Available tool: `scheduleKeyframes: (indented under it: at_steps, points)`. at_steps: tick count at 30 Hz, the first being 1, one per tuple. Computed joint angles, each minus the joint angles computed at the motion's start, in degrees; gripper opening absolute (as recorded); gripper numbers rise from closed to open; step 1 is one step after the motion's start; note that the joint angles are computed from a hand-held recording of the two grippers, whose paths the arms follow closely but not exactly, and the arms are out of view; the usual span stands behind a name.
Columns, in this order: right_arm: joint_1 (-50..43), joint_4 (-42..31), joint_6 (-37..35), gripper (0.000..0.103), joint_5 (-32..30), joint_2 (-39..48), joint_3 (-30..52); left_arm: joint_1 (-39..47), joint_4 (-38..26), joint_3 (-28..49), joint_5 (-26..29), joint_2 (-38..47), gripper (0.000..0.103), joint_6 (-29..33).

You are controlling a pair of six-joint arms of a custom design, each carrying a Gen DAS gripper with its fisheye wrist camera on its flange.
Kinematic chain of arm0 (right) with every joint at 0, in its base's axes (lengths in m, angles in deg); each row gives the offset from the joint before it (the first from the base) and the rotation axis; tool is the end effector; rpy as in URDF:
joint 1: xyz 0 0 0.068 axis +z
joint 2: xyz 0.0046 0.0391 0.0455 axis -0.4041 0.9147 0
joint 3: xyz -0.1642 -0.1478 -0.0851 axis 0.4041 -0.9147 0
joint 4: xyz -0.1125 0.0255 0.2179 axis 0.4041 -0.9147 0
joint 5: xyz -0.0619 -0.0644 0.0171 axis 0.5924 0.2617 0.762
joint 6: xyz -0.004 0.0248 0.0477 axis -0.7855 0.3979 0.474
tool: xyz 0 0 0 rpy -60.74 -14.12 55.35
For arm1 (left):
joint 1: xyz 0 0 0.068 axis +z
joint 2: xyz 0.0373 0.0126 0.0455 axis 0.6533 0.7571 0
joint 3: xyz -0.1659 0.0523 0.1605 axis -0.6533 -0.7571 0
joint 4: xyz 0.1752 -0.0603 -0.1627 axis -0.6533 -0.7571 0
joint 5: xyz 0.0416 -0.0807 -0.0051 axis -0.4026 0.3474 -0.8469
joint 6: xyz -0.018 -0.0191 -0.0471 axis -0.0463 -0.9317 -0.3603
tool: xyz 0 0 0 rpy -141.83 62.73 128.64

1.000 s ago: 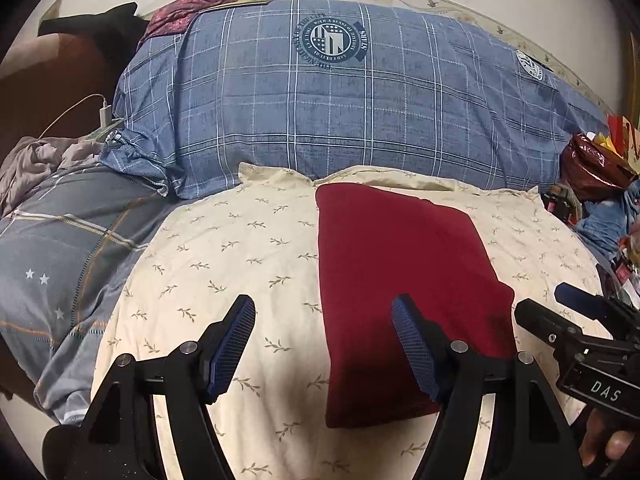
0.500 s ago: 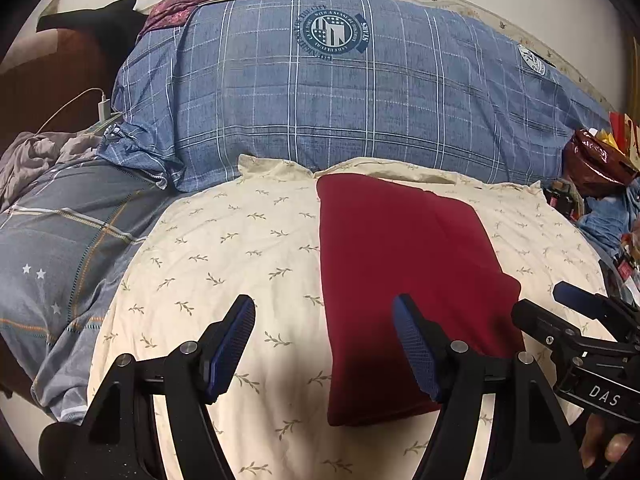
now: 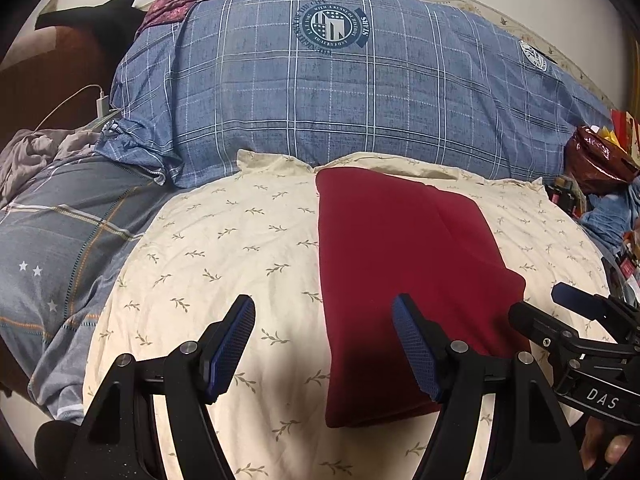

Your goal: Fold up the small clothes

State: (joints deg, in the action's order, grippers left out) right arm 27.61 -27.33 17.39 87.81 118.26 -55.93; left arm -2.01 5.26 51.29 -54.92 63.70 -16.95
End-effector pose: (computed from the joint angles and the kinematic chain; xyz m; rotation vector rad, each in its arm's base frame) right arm 0.1477 0.1450 0.0437 0.4207 2.2069 -0.0455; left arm 0.2312 -0.2077 0.0627 0.5763 2.1977 -0.3428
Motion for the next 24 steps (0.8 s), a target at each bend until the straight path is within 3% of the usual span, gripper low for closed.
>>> scheduleKeyframes:
  at_steps: [24]
  points:
    - [-2.0, 3.1, -2.0, 0.080, -2.9, 3.2, 1.0, -0.3, -1.9, 4.0, -0.1, 3.9, 0.071, -0.4]
